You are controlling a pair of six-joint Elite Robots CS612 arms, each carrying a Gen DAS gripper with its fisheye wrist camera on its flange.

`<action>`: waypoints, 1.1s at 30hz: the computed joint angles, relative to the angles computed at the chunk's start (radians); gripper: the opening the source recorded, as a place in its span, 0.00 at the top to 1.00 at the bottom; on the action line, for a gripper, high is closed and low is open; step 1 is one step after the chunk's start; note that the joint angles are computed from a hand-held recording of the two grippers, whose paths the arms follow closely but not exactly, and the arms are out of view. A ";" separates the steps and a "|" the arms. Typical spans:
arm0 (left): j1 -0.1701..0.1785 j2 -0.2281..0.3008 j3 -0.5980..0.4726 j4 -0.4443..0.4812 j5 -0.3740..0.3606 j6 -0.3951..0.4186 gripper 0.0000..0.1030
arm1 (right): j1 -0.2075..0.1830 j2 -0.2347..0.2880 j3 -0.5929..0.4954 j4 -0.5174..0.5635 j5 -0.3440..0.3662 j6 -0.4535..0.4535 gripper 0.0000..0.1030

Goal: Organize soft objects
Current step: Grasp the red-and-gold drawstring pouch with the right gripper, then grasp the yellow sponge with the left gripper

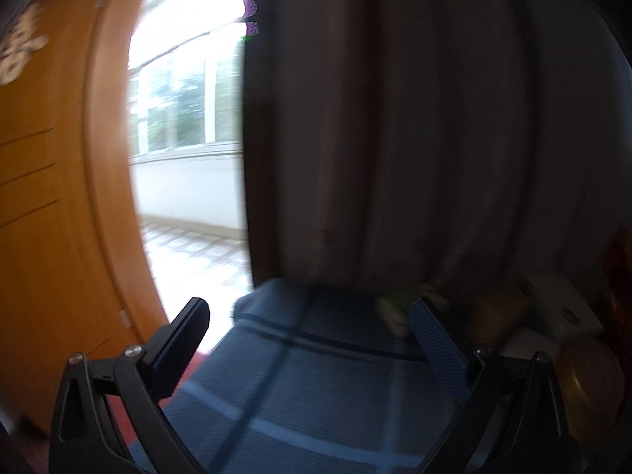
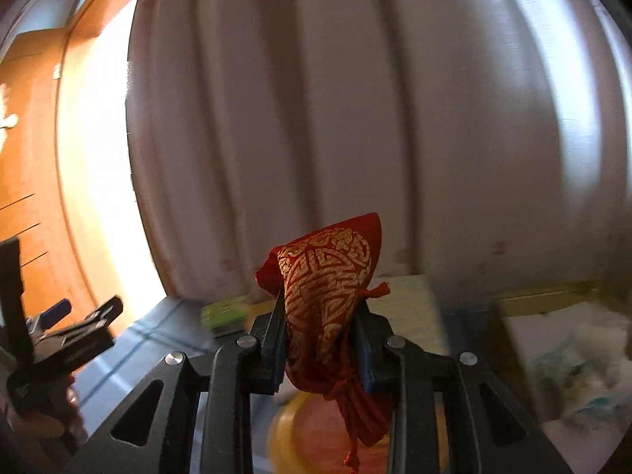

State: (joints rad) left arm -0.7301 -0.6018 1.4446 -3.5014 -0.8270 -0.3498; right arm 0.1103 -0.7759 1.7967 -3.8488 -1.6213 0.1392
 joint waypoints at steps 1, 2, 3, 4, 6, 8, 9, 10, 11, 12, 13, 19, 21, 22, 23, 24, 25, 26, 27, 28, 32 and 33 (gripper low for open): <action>-0.001 0.002 -0.003 -0.008 -0.029 0.016 0.01 | -0.006 -0.005 0.009 -0.007 -0.011 0.008 0.70; -0.001 0.004 -0.008 -0.019 -0.069 0.028 0.01 | -0.012 -0.011 0.019 -0.012 -0.010 0.013 0.70; 0.000 0.006 -0.015 -0.027 -0.122 0.039 0.01 | -0.018 -0.015 0.028 -0.016 -0.009 0.019 0.70; 0.001 0.005 -0.026 -0.011 -0.173 0.048 0.01 | -0.014 -0.010 0.020 -0.012 -0.017 0.024 0.70; 0.006 0.003 -0.057 0.059 -0.253 0.070 0.01 | -0.022 -0.014 0.024 -0.008 -0.010 0.042 0.70; 0.013 0.009 -0.106 0.158 -0.333 0.087 0.01 | -0.035 0.004 -0.002 0.009 0.013 0.073 0.70; 0.016 0.018 -0.137 0.202 -0.357 0.094 0.01 | -0.029 0.009 -0.010 0.017 0.007 0.086 0.70; 0.017 0.028 -0.164 0.231 -0.360 0.105 0.01 | -0.027 0.016 -0.021 0.023 0.004 0.095 0.70; 0.016 0.045 -0.202 0.257 -0.352 0.125 0.01 | -0.027 0.017 -0.022 0.026 0.003 0.101 0.70; 0.017 0.055 -0.227 0.279 -0.358 0.131 0.01 | -0.027 0.019 -0.023 0.029 0.005 0.103 0.70; 0.021 0.066 -0.254 0.314 -0.388 0.129 0.01 | -0.026 0.020 -0.026 0.034 0.009 0.105 0.70; 0.013 0.120 -0.360 0.436 -0.369 0.170 0.01 | -0.036 0.023 -0.037 0.067 0.030 0.121 0.70; 0.020 0.132 -0.394 0.506 -0.383 0.131 0.04 | -0.038 0.027 -0.042 0.078 0.038 0.126 0.70; 0.023 0.140 -0.415 0.542 -0.399 0.114 0.13 | -0.041 0.026 -0.047 0.091 0.044 0.129 0.70; 0.029 0.144 -0.429 0.573 -0.417 0.095 0.20 | -0.043 0.025 -0.051 0.101 0.049 0.131 0.70; 0.032 0.145 -0.435 0.585 -0.432 0.085 0.20 | -0.045 0.025 -0.055 0.108 0.053 0.132 0.70; 0.036 0.147 -0.440 0.589 -0.453 0.074 0.21 | -0.047 0.025 -0.059 0.113 0.057 0.131 0.70; 0.039 0.151 -0.447 0.589 -0.465 0.071 0.25 | -0.047 0.025 -0.061 0.113 0.058 0.129 0.70; 0.041 0.151 -0.446 0.580 -0.473 0.072 0.28 | -0.046 0.024 -0.062 0.110 0.057 0.124 0.70; 0.042 0.151 -0.444 0.571 -0.478 0.076 0.36 | -0.046 0.024 -0.062 0.107 0.055 0.119 0.70; 0.034 0.132 -0.402 0.520 -0.425 0.087 0.42 | -0.042 0.030 -0.063 0.098 0.048 0.101 0.70; 0.031 0.126 -0.385 0.487 -0.405 0.087 0.43 | -0.042 0.031 -0.064 0.097 0.047 0.098 0.70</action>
